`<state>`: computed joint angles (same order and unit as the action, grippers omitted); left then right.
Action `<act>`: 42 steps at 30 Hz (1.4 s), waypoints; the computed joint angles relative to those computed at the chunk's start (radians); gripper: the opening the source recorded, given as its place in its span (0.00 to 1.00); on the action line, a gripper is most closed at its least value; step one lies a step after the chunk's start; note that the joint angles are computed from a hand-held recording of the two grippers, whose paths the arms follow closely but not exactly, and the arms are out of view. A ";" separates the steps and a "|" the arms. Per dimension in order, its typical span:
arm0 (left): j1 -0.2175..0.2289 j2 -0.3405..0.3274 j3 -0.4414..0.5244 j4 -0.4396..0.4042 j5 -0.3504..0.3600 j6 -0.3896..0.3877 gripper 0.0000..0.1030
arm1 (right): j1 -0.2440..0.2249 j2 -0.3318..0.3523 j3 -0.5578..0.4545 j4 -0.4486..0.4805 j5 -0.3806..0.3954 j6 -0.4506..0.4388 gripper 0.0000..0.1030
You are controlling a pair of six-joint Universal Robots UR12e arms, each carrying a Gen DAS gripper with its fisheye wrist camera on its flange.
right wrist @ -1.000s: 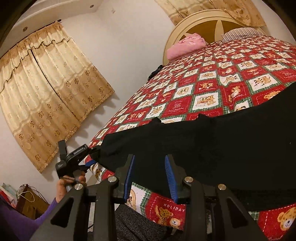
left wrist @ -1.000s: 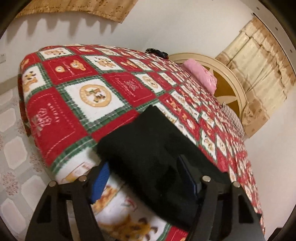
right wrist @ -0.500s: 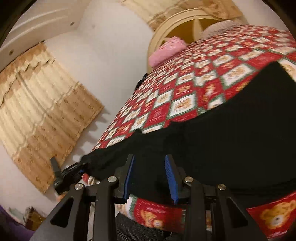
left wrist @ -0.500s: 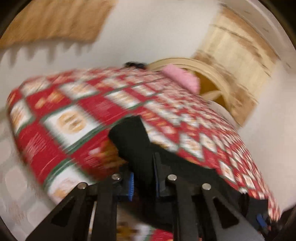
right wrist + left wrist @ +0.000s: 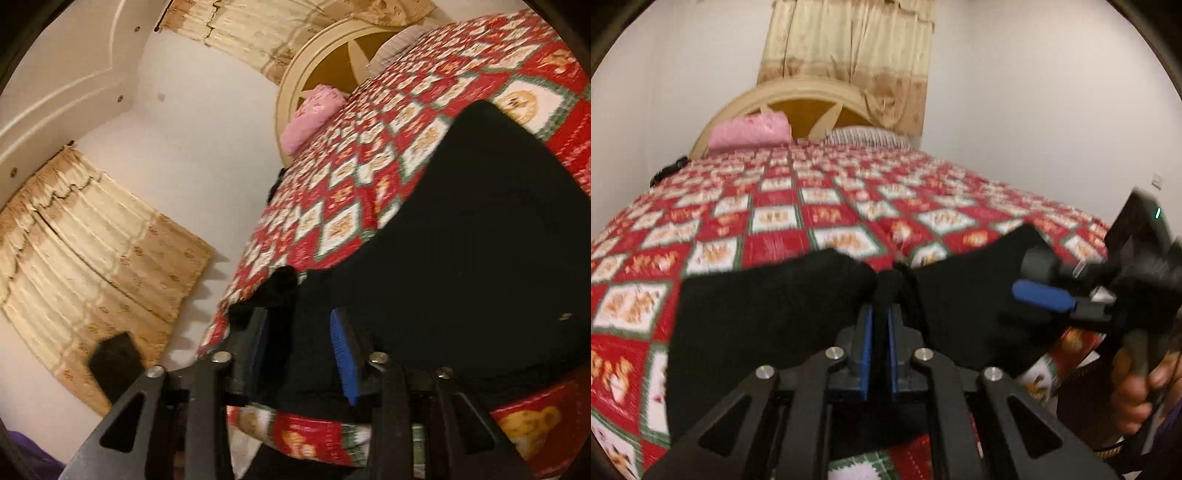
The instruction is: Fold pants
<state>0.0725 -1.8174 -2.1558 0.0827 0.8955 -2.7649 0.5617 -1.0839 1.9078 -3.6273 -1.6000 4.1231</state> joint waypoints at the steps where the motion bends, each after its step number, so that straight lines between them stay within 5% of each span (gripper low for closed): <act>1: 0.005 -0.001 0.001 -0.011 -0.004 0.001 0.08 | -0.006 0.015 -0.017 -0.026 0.037 0.001 0.66; 7: 0.031 0.007 -0.020 0.058 -0.045 -0.017 0.08 | -0.045 0.091 -0.135 -0.027 0.275 0.015 0.66; 13: 0.039 -0.001 -0.038 0.114 -0.057 0.003 0.08 | -0.076 0.177 -0.236 0.029 0.436 0.178 0.66; 20: 0.045 -0.004 -0.032 0.065 -0.081 0.052 0.08 | -0.071 0.180 -0.292 0.162 0.443 0.085 0.65; 23: 0.050 0.003 -0.037 0.039 -0.068 0.084 0.08 | -0.049 0.161 -0.309 0.309 0.383 -0.043 0.26; 28: 0.084 0.033 -0.045 -0.066 -0.055 0.143 0.17 | -0.038 0.170 -0.312 0.352 0.360 -0.089 0.15; 32: 0.125 0.070 -0.070 -0.043 -0.068 0.151 0.26 | -0.028 0.146 -0.315 0.349 0.339 -0.179 0.15; 34: 0.149 0.081 -0.069 -0.034 -0.108 0.129 0.29 | -0.030 0.131 -0.313 0.331 0.338 -0.223 0.15; 38: 0.179 0.070 -0.047 0.088 -0.142 -0.031 0.64 | -0.040 0.056 -0.256 0.337 0.308 -0.303 0.15; 42: 0.156 0.037 0.002 0.122 -0.073 -0.140 0.64 | -0.066 -0.029 -0.158 0.305 0.294 -0.306 0.15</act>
